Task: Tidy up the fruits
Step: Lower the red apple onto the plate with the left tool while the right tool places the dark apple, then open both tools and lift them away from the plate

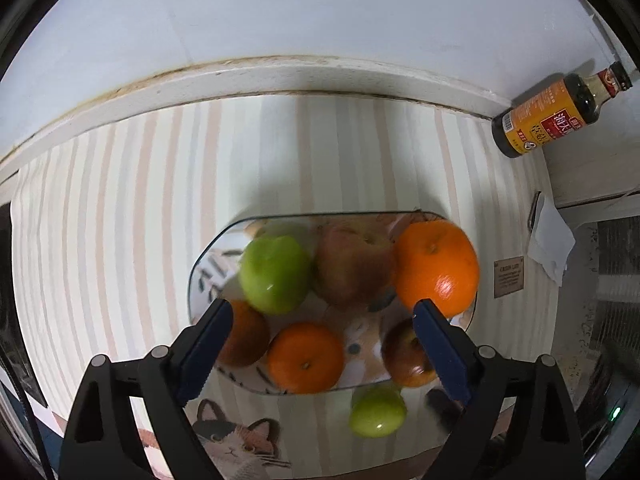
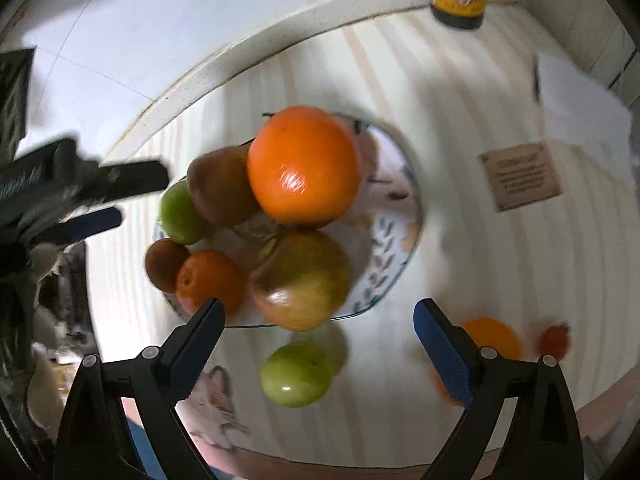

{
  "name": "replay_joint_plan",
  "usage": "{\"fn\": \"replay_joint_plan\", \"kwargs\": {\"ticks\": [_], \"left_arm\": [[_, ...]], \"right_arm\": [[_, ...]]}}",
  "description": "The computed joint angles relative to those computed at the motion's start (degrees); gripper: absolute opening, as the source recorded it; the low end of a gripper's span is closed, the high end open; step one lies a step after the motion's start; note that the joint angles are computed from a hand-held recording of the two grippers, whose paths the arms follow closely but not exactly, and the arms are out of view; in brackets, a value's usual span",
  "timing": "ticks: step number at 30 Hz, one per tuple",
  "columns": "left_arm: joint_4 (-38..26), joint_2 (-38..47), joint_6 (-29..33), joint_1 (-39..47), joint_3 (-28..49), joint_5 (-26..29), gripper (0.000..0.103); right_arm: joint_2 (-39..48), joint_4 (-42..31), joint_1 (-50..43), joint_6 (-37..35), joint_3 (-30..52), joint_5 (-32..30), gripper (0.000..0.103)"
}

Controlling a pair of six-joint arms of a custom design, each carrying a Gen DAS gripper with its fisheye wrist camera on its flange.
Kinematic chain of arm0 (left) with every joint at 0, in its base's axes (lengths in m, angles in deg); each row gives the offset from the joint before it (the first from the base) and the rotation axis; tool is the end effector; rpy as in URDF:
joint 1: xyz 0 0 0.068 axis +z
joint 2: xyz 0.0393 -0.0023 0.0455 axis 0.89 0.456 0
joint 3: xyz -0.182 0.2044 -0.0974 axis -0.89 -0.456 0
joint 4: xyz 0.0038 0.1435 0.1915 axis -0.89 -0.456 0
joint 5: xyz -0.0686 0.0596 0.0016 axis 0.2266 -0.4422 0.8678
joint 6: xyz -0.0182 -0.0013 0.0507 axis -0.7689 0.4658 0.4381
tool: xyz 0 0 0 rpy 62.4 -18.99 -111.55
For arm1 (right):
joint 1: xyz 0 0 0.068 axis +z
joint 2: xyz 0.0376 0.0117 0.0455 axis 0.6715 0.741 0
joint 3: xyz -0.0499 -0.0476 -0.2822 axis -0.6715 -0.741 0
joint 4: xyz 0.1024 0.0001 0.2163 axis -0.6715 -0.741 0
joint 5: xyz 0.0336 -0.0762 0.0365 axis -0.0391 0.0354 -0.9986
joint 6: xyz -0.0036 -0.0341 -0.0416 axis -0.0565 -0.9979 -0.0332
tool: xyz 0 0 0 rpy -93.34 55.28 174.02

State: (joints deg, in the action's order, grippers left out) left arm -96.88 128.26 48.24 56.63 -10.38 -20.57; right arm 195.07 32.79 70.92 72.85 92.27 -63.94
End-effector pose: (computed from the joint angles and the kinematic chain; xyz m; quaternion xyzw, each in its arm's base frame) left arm 0.3351 -0.0413 0.2124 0.0099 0.9969 -0.0699 0.0339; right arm 0.2803 0.1628 0.1588 0.0844 0.9793 0.1749 0.0574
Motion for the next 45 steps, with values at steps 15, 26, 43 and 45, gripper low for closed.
{"fn": "replay_joint_plan", "kwargs": {"ticks": [15,26,43,45], "left_arm": [[6.3,-23.7,1.5,4.3,-20.9,-4.9,0.092],[-1.8,-42.3,0.7,3.2,-23.2,-4.8,0.092],[-19.8,-57.5,0.1,0.7,-13.9,-3.0,0.092],[-21.1,-58.1,-0.5,-0.2,-12.5,-3.2,0.092]], "right_arm": [[-7.6,-12.5,5.6,-5.1,5.0,14.8,0.097],[-20.1,-21.6,13.0,-0.8,5.0,21.3,0.097],[-32.3,-41.3,31.3,13.7,14.9,31.7,0.097],[-32.9,-43.7,33.5,15.5,16.7,33.3,0.097]]}}
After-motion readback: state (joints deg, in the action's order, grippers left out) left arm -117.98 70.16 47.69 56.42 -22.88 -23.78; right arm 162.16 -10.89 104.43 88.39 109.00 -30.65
